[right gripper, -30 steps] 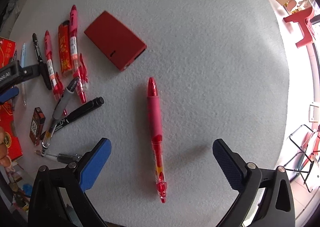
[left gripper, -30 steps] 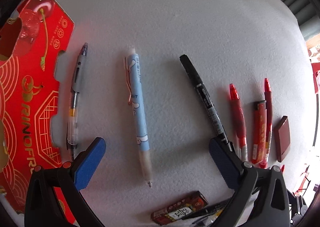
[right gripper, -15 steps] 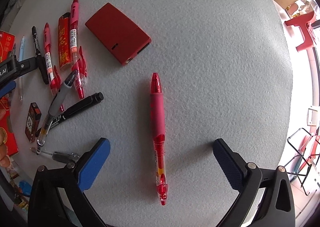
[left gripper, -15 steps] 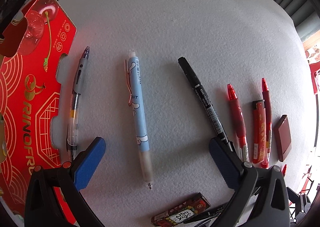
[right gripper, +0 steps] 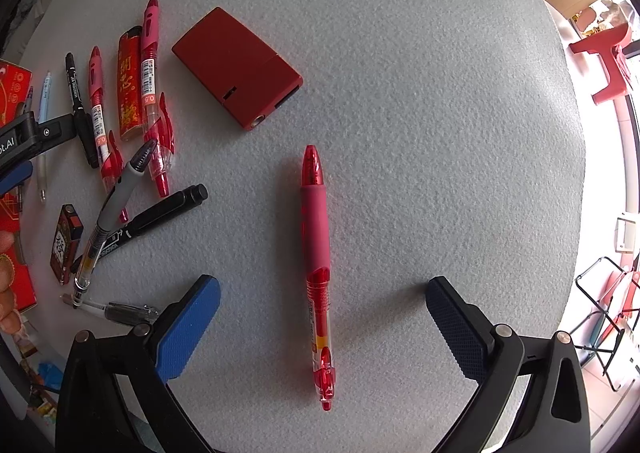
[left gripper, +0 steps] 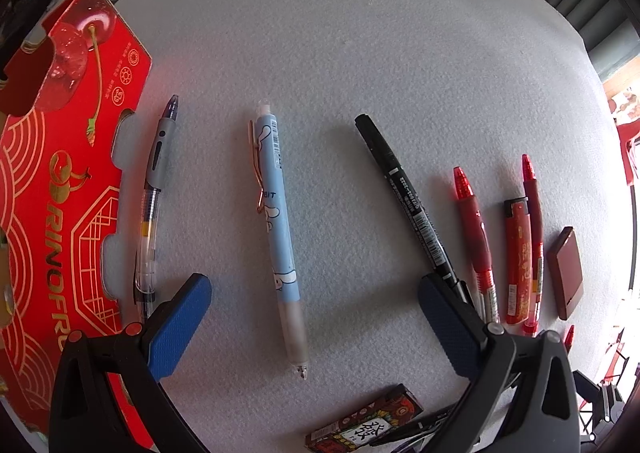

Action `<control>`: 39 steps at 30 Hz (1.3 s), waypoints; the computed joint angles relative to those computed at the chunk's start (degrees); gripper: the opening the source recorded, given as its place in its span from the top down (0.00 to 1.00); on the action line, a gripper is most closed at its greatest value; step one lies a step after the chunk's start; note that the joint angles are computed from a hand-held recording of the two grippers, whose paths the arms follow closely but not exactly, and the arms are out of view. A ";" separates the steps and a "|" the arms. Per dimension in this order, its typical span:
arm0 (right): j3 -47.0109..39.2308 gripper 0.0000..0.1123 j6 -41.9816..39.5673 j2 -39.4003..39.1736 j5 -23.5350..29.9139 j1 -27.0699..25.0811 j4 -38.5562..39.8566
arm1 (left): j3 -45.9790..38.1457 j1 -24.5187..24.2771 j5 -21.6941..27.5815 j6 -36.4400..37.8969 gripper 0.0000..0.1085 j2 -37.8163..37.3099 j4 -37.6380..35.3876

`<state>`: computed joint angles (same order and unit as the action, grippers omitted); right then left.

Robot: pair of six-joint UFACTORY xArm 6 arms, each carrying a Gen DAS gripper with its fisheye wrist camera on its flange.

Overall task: Organize rigid objects
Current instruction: 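Reach the left tool to the light-blue pen while the right tool approaches the red pen, then grasp the light-blue pen with left tool while right tool grasps the red pen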

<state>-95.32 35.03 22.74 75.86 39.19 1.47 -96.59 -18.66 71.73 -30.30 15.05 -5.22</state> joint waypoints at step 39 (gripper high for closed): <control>0.63 0.09 -0.12 -1.34 0.23 -0.12 1.60 | -2.38 -1.08 -1.72 -1.86 0.05 2.27 2.68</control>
<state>-94.68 34.91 21.40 76.09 39.07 3.07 -98.97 -19.74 70.00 -32.16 17.32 -2.54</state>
